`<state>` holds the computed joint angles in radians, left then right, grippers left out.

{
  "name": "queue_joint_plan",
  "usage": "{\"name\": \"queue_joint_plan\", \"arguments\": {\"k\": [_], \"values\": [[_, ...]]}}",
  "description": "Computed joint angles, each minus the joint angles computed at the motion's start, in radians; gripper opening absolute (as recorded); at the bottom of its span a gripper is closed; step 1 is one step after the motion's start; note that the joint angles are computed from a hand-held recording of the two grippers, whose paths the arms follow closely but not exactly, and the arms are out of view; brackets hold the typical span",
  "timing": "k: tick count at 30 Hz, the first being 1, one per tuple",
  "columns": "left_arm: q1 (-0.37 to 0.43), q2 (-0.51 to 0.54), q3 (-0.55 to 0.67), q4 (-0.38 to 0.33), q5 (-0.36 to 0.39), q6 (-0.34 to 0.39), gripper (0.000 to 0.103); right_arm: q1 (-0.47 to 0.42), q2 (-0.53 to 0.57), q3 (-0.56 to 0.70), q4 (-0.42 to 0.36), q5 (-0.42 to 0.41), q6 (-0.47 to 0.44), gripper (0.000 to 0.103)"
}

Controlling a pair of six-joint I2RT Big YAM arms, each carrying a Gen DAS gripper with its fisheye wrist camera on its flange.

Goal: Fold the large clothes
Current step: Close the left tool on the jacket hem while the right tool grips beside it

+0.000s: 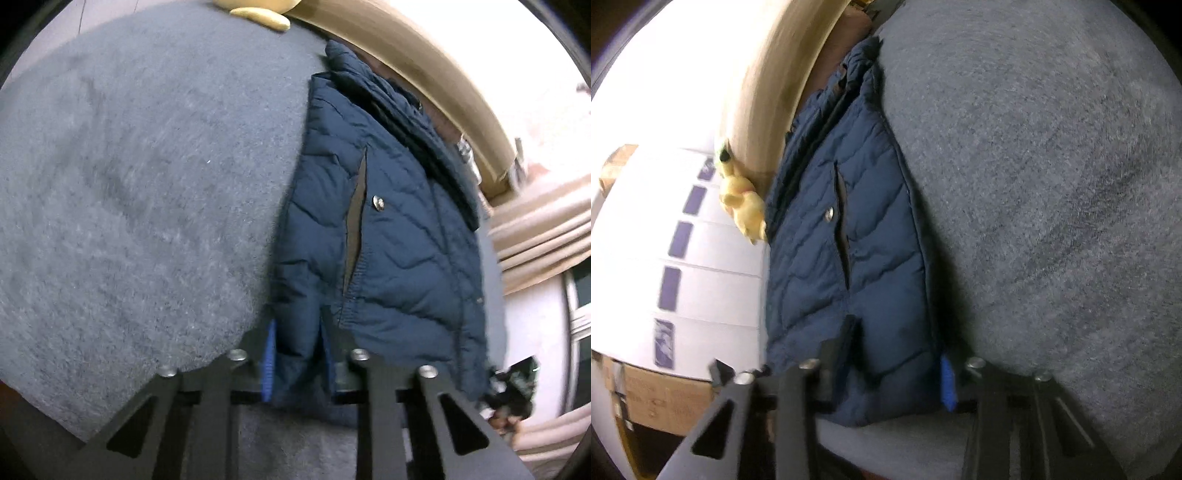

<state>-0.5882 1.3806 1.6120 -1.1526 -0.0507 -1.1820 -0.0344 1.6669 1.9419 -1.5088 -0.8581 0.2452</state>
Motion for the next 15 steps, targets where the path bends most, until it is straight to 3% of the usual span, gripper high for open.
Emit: {"name": "queue_joint_plan", "arguments": {"k": [2, 5, 9, 15], "values": [[0.000, -0.004, 0.002, 0.001, 0.013, 0.003, 0.015, 0.011, 0.005, 0.018, -0.031, 0.012, -0.022, 0.023], [-0.016, -0.013, 0.023, -0.013, -0.026, 0.004, 0.012, 0.017, 0.004, 0.042, -0.053, 0.014, -0.052, 0.019], [-0.034, -0.047, 0.024, -0.010, -0.065, 0.000, 0.011, 0.014, -0.010, 0.063, -0.080, 0.011, -0.093, 0.018], [-0.054, -0.063, 0.013, -0.053, -0.072, 0.024, 0.013, 0.009, -0.047, -0.003, -0.112, 0.014, -0.148, 0.018]]}}
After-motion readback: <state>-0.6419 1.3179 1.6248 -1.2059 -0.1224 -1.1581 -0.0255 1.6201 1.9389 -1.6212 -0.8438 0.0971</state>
